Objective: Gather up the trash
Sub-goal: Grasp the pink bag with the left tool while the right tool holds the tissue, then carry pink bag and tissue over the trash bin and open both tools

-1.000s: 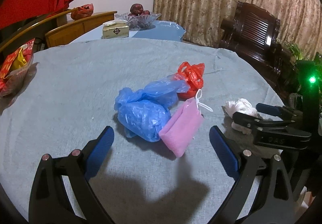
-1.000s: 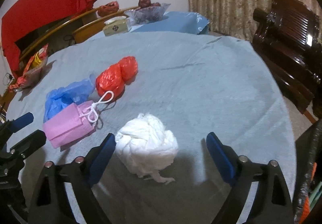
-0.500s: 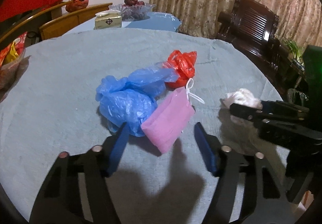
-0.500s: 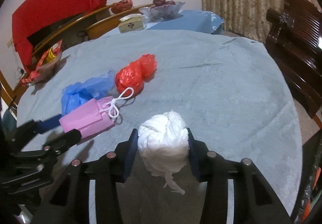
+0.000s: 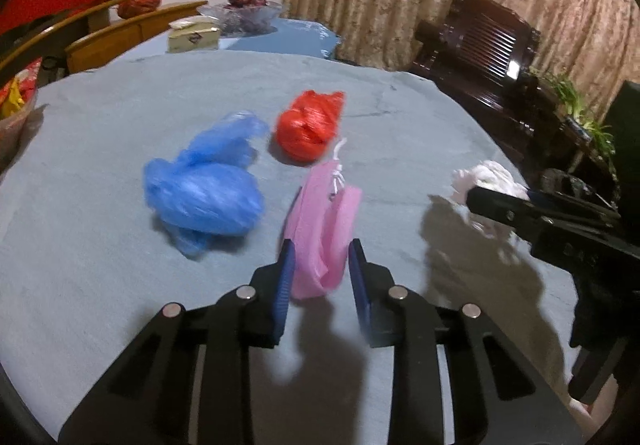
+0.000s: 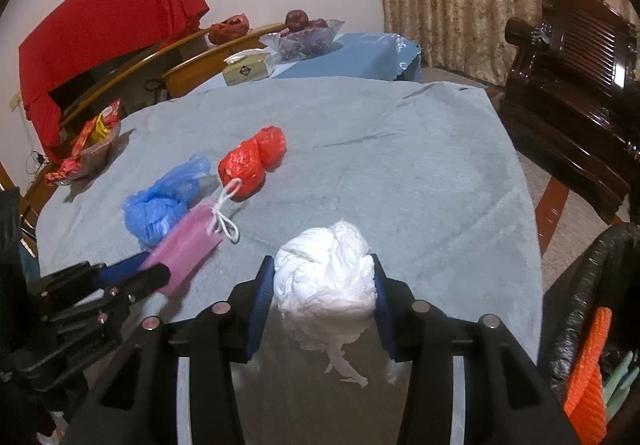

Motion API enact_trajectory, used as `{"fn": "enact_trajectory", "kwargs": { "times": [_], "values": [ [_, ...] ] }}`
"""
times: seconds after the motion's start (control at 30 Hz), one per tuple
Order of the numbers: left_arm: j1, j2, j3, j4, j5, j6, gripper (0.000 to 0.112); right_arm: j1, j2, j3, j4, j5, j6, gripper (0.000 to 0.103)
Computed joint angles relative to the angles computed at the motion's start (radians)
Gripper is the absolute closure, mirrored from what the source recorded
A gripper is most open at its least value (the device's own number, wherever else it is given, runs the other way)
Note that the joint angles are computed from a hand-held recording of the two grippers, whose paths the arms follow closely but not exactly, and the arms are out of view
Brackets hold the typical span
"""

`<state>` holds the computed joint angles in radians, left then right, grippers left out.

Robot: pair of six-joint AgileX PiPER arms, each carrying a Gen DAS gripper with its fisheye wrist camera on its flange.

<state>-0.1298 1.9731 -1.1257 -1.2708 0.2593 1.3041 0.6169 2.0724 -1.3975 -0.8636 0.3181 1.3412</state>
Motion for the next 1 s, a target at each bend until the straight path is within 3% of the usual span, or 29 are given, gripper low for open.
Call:
{"fn": "enact_trajectory", "kwargs": {
  "times": [0.17, 0.23, 0.4, 0.53, 0.6, 0.73, 0.8, 1.0],
  "values": [
    [-0.031, 0.012, 0.001, 0.02, -0.016, -0.016, 0.082, -0.001, -0.026, 0.038, -0.043, 0.003, 0.049, 0.058],
    [-0.034, 0.032, -0.02, 0.059, -0.03, -0.056, 0.066, -0.004, -0.037, 0.055, -0.058, 0.005, 0.068, 0.058],
    [-0.053, 0.09, -0.101, 0.302, -0.029, -0.291, 0.05, -0.004, -0.061, 0.087, -0.098, 0.013, 0.12, 0.058],
    [-0.067, 0.116, -0.138, 0.418, -0.021, -0.41, 0.048, -0.003, -0.08, 0.114, -0.124, 0.017, 0.148, 0.058],
    [-0.072, 0.128, -0.151, 0.454, -0.012, -0.451, 0.053, -0.001, -0.091, 0.126, -0.139, 0.019, 0.164, 0.058],
    [-0.079, 0.12, -0.142, 0.405, -0.006, -0.401, 0.082, 0.007, -0.111, 0.141, -0.174, 0.028, 0.204, 0.058],
    [-0.081, 0.112, -0.132, 0.375, -0.012, -0.376, 0.089, 0.012, -0.123, 0.147, -0.194, 0.035, 0.224, 0.058],
    [-0.087, 0.03, -0.068, 0.181, -0.033, -0.212, 0.094, 0.027, -0.174, 0.175, -0.249, 0.054, 0.291, 0.058]
  ]
}}
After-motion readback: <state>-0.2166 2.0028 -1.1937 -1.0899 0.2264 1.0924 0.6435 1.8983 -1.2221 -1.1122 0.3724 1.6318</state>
